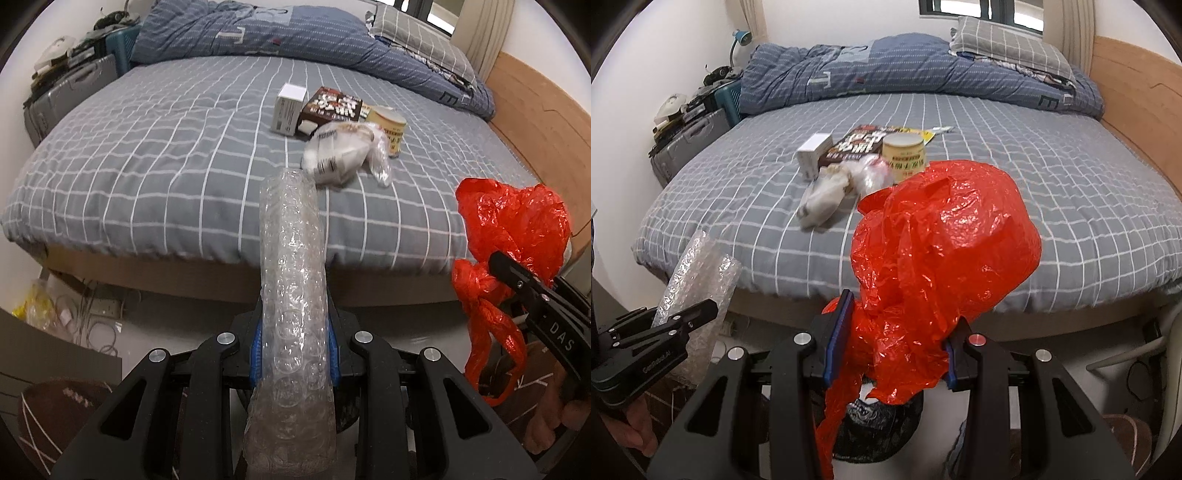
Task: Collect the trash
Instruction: 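Open the left tool over the bin dropping bubble wrap while the right tool drops the red bag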
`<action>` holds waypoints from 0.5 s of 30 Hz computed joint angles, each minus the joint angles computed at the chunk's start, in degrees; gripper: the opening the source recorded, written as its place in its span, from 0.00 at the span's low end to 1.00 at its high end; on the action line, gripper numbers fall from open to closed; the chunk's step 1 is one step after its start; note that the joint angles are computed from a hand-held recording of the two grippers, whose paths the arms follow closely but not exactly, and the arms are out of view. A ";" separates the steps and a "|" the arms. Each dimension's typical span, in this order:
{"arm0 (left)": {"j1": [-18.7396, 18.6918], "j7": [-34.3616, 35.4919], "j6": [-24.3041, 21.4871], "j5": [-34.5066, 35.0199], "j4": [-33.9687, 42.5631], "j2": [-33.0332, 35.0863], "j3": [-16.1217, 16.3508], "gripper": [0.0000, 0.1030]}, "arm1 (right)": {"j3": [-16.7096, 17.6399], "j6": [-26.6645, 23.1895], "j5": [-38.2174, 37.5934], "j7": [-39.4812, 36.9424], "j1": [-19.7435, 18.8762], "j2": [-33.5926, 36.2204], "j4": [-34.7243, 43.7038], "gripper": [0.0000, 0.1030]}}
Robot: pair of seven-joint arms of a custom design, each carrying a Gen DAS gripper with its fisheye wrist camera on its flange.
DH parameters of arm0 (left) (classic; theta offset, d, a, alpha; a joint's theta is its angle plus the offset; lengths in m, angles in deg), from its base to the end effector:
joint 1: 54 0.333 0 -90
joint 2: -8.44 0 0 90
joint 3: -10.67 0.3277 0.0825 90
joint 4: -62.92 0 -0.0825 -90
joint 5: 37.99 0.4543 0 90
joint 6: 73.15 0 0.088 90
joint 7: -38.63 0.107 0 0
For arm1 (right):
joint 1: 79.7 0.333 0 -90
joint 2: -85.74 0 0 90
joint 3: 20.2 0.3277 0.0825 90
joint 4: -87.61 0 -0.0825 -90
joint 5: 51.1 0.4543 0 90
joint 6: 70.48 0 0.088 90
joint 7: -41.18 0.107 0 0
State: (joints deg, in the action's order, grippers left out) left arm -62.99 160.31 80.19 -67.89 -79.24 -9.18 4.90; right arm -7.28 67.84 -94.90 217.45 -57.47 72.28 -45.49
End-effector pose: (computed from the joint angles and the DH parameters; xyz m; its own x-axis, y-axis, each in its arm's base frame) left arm 0.5133 -0.1198 0.4256 -0.4224 -0.8986 0.1185 -0.7877 0.2992 -0.5384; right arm 0.4576 0.3205 0.4429 -0.3505 -0.9342 -0.0661 -0.7018 0.3087 -0.6420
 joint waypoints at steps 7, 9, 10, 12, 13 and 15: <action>0.58 -1.78 -2.99 2.99 -3.18 -3.19 -0.64 0.25 | 0.34 -0.76 4.11 -1.70 1.90 1.10 -0.37 0.38; 0.97 -2.99 -3.80 4.30 -3.86 -3.85 -0.96 0.25 | 0.42 -1.12 5.20 -2.18 2.49 1.44 -0.42 0.38; 1.12 -3.57 -4.25 4.81 -4.22 -4.14 -1.01 0.25 | 0.42 -1.23 5.61 -2.37 2.73 1.54 -0.50 0.38; 1.36 -4.57 -5.02 5.71 -4.91 -4.53 -1.08 0.25 | 0.30 -1.26 6.75 -3.02 3.19 1.89 -0.60 0.38; 1.46 -5.00 -5.32 6.17 -5.13 -4.56 -1.13 0.25 | 0.28 -1.27 7.34 -3.20 3.43 2.04 -0.75 0.38; 1.41 -5.31 -6.15 6.60 -5.57 -4.67 -0.98 0.25 | 0.17 -0.87 8.27 -3.44 3.75 2.37 -1.01 0.38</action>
State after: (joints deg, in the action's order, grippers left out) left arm -61.59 155.00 74.05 -61.29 -84.81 -13.85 3.92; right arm -7.11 66.97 -86.63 214.00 -53.71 74.65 -46.50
